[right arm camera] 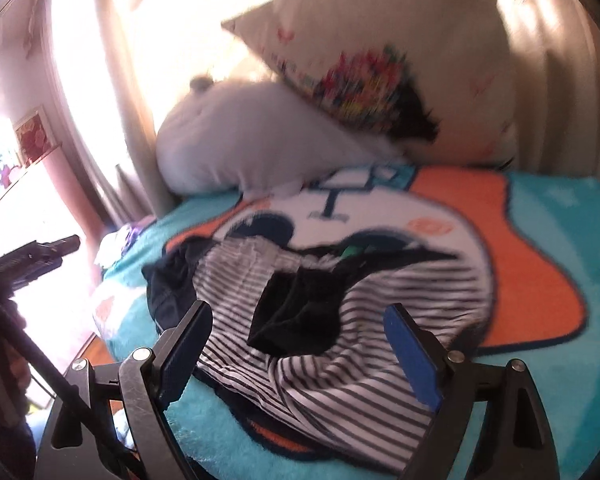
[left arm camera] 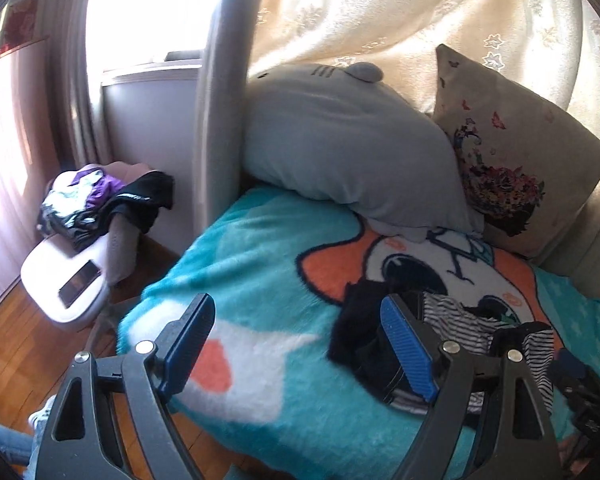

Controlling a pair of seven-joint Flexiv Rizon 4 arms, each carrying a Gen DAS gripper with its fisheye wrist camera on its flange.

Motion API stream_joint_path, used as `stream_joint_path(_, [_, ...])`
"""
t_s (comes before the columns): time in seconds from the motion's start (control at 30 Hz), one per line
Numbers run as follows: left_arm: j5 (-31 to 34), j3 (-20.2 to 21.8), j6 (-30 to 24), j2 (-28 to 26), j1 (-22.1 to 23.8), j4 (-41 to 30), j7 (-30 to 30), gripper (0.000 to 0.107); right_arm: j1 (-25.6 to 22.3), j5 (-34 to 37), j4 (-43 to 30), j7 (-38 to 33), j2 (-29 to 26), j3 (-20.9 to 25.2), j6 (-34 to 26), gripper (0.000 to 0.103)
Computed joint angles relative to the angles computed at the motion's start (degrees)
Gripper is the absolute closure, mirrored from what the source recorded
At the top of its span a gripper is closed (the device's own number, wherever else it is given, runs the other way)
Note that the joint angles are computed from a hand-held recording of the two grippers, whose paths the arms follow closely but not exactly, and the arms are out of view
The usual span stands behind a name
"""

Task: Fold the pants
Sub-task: 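Grasp the folded pants with the right gripper while the left gripper holds them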

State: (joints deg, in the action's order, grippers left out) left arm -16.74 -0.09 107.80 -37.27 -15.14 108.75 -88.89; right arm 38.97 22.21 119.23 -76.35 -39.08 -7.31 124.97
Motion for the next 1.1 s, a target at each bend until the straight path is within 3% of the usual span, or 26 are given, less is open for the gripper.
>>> stream_joint_path(0.07, [0.7, -1.3, -1.3, -1.5, 1.4, -1.8, 0.6, 0.022, 4.4, 1.6, 2.1, 1.3, 0.4, -4.5, 2.0, 0.011])
stream_joint_path(0.13, [2.4, -5.9, -2.9, -3.0, 5.6, -3.2, 0.8, 0.022, 7.9, 5.8, 2.5, -0.6, 1.8, -7.5, -0.9, 0.011])
stream_joint_path(0.2, [4.8, -12.5, -3.9, -4.6, 11.6, -3.6, 0.8, 0.022, 6.7, 8.4, 1.4, -4.4, 2.9, -5.8, -2.9, 0.011])
stream_joint_path(0.33, [8.7, -22.6, -5.1, -7.9, 20.4, -3.5, 1.4, 0.022, -8.1, 13.8, -6.2, -20.0, 4.7, 11.6, -8.1, 0.011])
stream_joint_path(0.37, [10.1, -25.8, -4.9, -9.2, 23.1, -3.3, 1.8, 0.022, -12.1, 11.7, -8.1, -21.3, 4.5, 15.7, -10.6, 0.011])
stream_joint_path(0.4, [11.0, -27.8, -4.9, -10.1, 24.7, -3.2, 2.0, 0.022, -16.1, 8.7, -9.3, -20.9, 4.1, 19.9, -12.3, 0.011])
stream_joint_path(0.47, [13.1, -31.8, -5.1, -12.3, 28.0, -3.3, 2.8, 0.022, -24.1, -3.8, -10.8, -13.1, 1.9, 27.5, -15.6, 0.011])
stream_joint_path(0.57, [16.0, -37.9, -5.1, -16.1, 32.5, -3.7, 4.6, 0.022, -36.1, -17.0, -18.7, -7.8, -4.4, 40.9, -26.9, 0.011])
stream_joint_path(0.63, [17.4, -40.5, -4.7, -18.0, 34.3, -4.2, 5.5, 0.022, -40.6, -24.1, -24.2, -6.6, -9.3, 47.5, -33.4, 0.011])
stream_joint_path(0.7, [18.6, -42.9, -4.7, -20.0, 35.8, -5.1, 6.3, 0.022, -39.1, -22.8, -31.9, -10.0, -11.8, 47.9, -43.9, 0.011])
stream_joint_path(0.83, [19.0, -46.5, -7.6, -23.2, 38.1, -6.2, 8.5, 0.022, -34.2, -20.9, -46.3, -10.0, -16.9, 45.5, -60.9, 0.011])
stream_joint_path(0.93, [18.8, -47.5, -6.5, -24.7, 38.3, -6.1, 9.9, 0.022, -28.4, -20.0, -56.3, -7.3, -19.6, 39.5, -73.5, 0.011])
stream_joint_path(1.1, [20.1, -49.2, -4.5, -27.4, 38.1, -7.1, 10.8, 0.022, -21.0, -22.5, -67.8, -3.7, -23.1, 31.5, -87.2, 0.008])
